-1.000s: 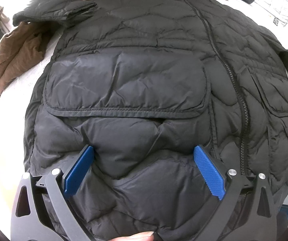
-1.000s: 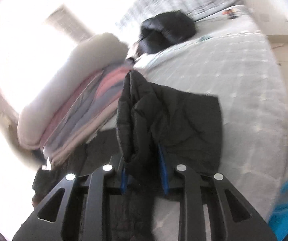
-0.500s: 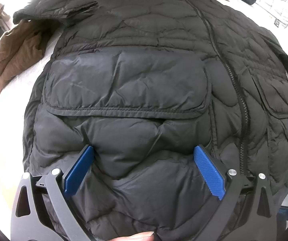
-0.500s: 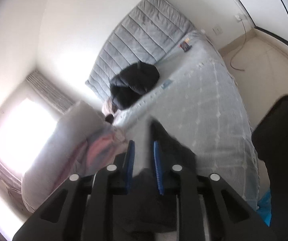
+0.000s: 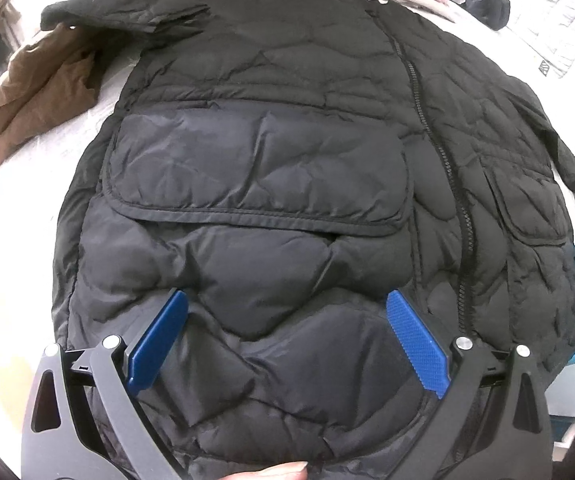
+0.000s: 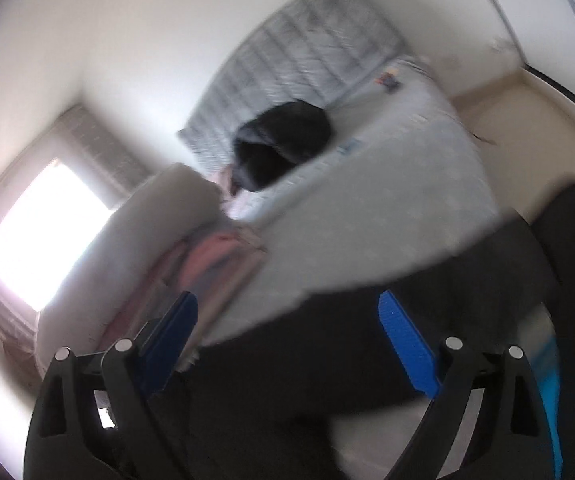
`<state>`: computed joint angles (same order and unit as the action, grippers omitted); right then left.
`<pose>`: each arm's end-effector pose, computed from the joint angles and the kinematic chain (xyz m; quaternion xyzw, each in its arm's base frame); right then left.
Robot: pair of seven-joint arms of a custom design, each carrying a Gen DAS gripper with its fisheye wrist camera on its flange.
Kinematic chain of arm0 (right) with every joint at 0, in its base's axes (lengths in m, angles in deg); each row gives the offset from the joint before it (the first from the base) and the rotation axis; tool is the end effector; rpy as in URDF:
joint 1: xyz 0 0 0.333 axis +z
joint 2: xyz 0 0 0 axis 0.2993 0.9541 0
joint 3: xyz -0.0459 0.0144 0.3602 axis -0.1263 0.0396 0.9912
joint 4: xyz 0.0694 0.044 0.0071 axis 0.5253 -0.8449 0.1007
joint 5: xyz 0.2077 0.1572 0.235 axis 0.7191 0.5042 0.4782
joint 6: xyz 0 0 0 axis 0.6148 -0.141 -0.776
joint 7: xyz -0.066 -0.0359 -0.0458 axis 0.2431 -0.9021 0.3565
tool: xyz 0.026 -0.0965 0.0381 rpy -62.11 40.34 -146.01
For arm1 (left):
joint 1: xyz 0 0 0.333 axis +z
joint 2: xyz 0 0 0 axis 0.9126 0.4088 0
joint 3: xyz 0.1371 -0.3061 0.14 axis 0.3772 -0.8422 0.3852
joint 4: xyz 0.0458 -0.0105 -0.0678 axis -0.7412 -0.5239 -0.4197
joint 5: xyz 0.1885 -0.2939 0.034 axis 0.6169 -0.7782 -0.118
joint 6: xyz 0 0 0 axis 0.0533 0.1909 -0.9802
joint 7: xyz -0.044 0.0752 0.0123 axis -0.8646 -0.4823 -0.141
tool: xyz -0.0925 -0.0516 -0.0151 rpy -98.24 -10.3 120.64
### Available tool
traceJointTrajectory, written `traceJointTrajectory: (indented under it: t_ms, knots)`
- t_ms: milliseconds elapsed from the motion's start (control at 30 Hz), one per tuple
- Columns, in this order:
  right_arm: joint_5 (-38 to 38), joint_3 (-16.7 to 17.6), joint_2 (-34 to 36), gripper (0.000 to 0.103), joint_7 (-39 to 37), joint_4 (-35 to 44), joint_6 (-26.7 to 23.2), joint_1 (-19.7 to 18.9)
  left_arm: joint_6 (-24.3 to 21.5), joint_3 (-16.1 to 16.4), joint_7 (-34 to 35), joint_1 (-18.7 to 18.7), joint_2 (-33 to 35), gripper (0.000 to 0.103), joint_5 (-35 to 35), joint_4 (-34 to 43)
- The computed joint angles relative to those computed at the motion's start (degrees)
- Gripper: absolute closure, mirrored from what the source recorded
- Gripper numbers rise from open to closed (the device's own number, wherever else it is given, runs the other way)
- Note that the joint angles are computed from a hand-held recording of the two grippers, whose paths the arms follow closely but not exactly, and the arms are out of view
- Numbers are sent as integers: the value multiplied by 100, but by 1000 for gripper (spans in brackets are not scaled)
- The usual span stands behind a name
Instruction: Fold large clothes
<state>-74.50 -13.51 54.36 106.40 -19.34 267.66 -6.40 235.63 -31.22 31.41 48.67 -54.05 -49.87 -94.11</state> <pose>0.7612 -0.0001 0.4306 -0.4181 0.7518 -0.0959 0.5007 0.5128 -0.2127 0.3754 -0.8043 0.5722 -0.1113 0.1151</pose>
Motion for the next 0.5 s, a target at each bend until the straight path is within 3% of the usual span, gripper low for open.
traceJointTrajectory:
  t_ms: [67,167,200,233,467,500]
  knots:
    - [223,-133,54,13,246,-308,-97,-118,-27,-21,50,-9,23,7,-8,17]
    - [400,574,646,13,254,-324,-93,-706,-129,-34,124,-35,120,7,-47,112]
    - [407,549,722,13,255,-211,-116,-670,-169,-32,125,-57,153,7,-55,154]
    - [221,324,756,13,457,22,-282,-493,-202,-25,128,-73,172,7,-58,180]
    - [1035,-1209,1145,13,842,1517,-924,721,-364,31,86,-169,328,7,1,364]
    - [1041,-1271,1249,20,740,1749,-966,800,-389,31,93,-177,359,7,-10,408]
